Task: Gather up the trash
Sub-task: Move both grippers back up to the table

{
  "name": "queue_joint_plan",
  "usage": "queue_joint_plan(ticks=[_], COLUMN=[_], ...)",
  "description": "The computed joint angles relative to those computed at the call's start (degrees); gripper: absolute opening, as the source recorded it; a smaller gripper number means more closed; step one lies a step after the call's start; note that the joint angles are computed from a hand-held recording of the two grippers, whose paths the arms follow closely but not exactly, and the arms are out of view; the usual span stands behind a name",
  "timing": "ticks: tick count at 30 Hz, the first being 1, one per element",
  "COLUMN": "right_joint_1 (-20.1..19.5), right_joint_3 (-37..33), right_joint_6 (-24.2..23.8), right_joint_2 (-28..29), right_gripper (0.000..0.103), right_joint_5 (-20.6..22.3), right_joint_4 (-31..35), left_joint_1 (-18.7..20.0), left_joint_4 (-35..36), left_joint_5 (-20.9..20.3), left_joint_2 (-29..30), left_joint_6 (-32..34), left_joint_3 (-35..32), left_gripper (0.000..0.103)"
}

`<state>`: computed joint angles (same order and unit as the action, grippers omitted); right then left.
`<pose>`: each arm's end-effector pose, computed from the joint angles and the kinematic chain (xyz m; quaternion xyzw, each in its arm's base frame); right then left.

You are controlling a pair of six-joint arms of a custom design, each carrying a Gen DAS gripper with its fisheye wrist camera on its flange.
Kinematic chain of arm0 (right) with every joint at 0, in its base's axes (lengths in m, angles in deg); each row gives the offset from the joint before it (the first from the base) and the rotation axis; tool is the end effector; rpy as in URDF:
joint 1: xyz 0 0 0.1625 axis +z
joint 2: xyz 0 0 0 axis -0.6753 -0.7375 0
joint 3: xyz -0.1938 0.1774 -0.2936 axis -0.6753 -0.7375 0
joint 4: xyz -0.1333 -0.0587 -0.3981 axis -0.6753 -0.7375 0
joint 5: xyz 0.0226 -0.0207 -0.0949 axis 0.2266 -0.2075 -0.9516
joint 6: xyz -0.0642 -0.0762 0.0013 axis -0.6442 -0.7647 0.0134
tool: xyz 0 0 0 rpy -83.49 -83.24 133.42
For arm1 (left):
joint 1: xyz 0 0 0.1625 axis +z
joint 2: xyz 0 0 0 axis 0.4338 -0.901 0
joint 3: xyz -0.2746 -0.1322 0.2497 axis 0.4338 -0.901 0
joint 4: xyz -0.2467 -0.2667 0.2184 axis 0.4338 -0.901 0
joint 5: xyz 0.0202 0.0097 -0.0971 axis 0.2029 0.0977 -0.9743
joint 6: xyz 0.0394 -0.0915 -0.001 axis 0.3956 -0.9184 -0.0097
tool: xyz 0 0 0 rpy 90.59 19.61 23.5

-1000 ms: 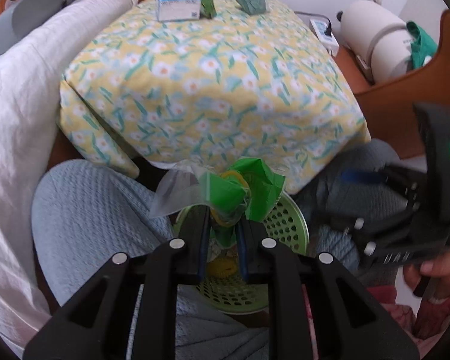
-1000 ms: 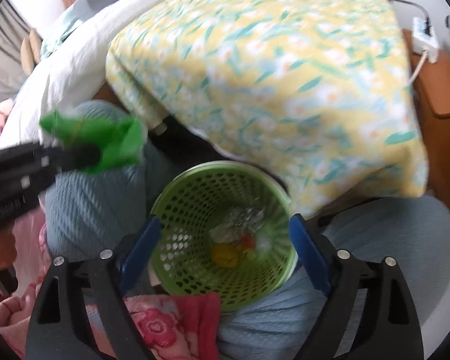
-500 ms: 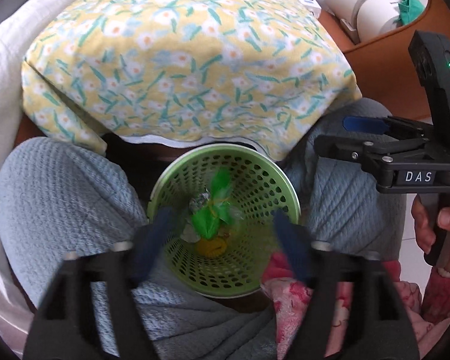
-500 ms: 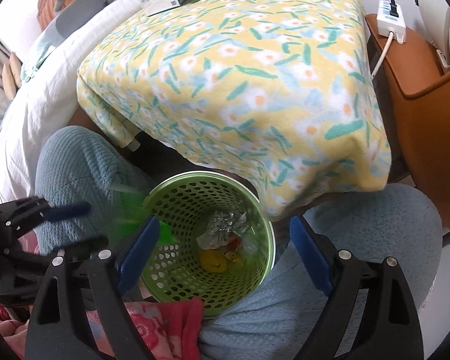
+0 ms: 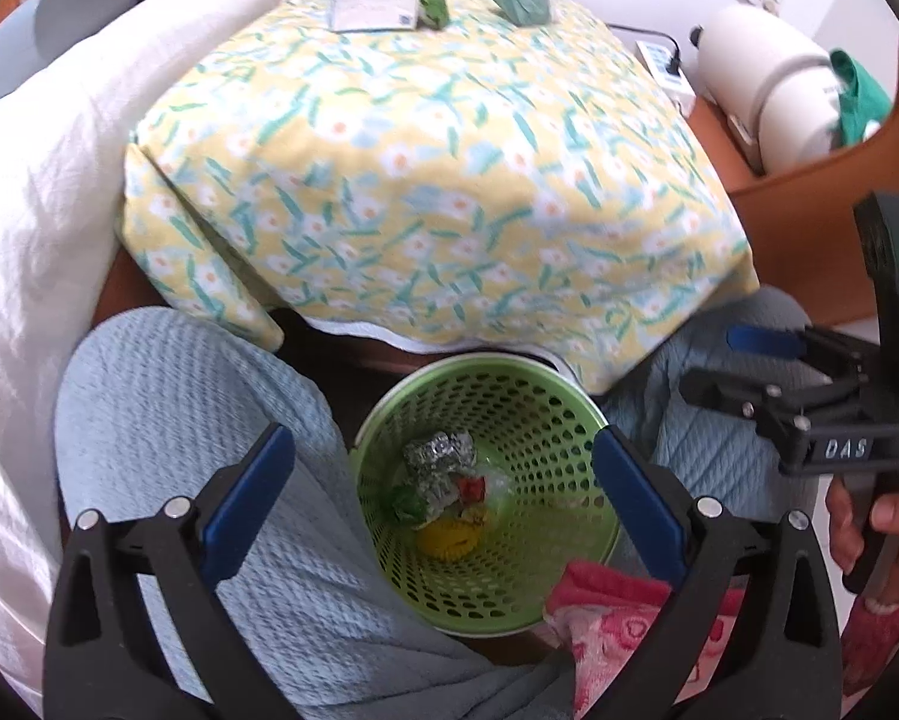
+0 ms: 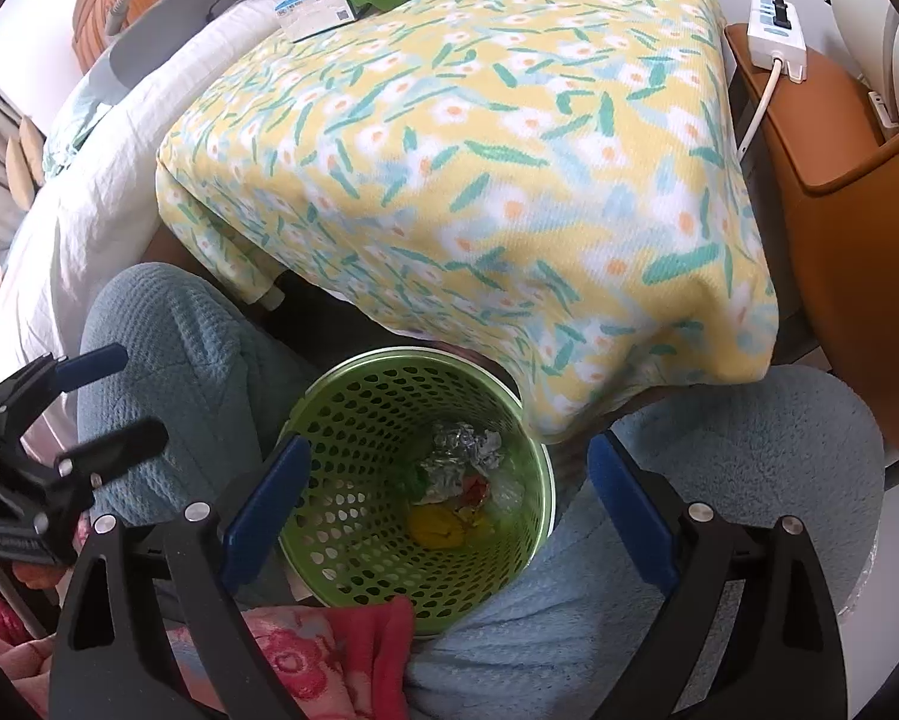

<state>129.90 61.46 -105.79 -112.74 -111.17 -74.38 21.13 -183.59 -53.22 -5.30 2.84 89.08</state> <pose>0.0645 -0.6429 0.2586 0.1732 -0.9519 0.0945 0.2343 -0.2873 -0.5934 0.0444 0.1191 0.9340 -0.1784 0.2857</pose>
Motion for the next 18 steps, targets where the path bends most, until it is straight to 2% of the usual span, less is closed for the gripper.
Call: queue_joint_plan(ticks=[9,18], right_joint_1=[1.25,3.78], right_joint_3=[-2.51,-14.91], right_joint_6=[-0.89,-1.7], right_joint_2=[0.81,8.11], right_gripper=[0.094,0.094], right_joint_5=[1.65,5.56], right_joint_4=[-0.43,0.08], left_joint_1=[0.97,2.89], left_joint_4=[-1.52,-4.67], left_joint_5=[4.72,8.78], left_joint_2=[0.76,5.51], left_joint_6=[2.1,8.18], left_joint_3=[-4.06,-13.87], left_gripper=[0.095,0.095])
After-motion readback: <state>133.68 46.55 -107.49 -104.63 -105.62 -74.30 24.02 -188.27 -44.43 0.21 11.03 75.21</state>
